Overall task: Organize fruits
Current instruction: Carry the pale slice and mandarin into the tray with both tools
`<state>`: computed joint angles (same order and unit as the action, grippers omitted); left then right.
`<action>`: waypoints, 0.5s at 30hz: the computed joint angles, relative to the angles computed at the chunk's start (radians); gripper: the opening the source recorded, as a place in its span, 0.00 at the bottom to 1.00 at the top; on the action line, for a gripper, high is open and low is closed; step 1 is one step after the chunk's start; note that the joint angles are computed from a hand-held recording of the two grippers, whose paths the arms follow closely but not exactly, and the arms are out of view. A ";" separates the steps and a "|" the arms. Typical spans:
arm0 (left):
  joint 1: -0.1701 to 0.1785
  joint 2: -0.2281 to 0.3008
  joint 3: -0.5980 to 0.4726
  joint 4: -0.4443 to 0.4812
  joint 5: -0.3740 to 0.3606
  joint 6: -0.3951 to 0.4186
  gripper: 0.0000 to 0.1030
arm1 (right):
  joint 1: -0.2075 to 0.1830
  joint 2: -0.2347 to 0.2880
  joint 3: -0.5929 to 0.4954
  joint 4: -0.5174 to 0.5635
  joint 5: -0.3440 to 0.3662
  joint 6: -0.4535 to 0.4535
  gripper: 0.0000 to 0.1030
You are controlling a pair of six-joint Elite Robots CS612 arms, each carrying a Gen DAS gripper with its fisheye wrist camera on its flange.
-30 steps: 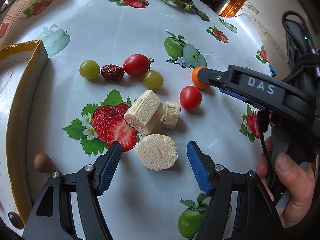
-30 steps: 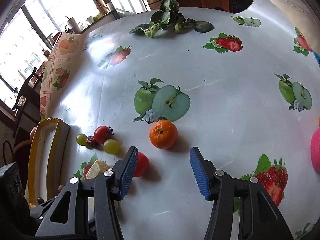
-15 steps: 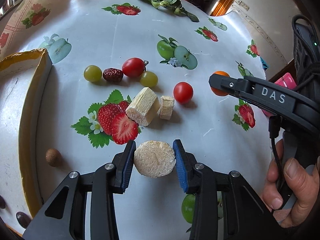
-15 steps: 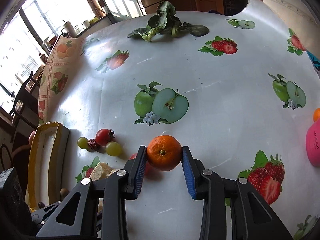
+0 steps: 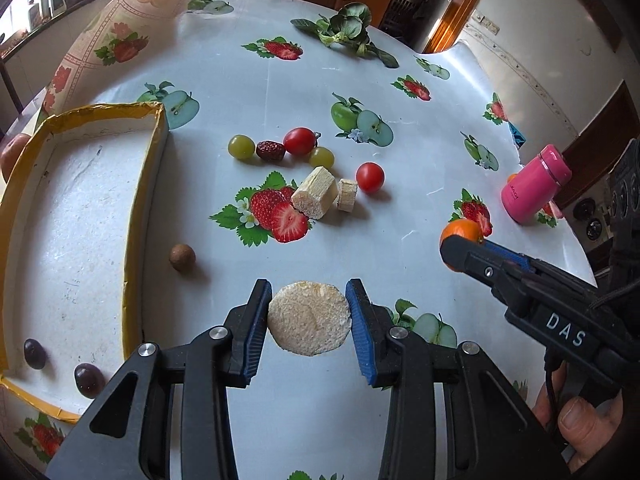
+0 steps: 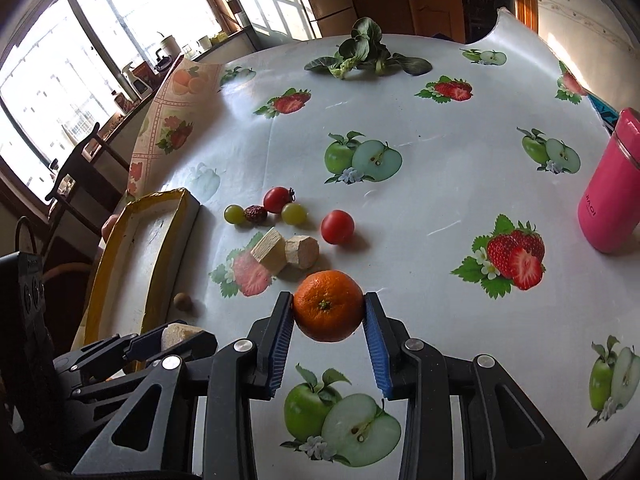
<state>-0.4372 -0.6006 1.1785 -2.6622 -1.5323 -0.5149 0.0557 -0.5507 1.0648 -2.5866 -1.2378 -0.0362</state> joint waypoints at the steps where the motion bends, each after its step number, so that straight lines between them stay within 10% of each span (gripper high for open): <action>1: 0.000 -0.007 0.011 -0.004 0.006 0.000 0.35 | 0.002 -0.008 0.015 -0.001 0.001 -0.005 0.35; 15: 0.006 -0.073 0.124 -0.074 0.034 -0.031 0.35 | 0.030 -0.072 0.128 -0.024 0.023 -0.071 0.35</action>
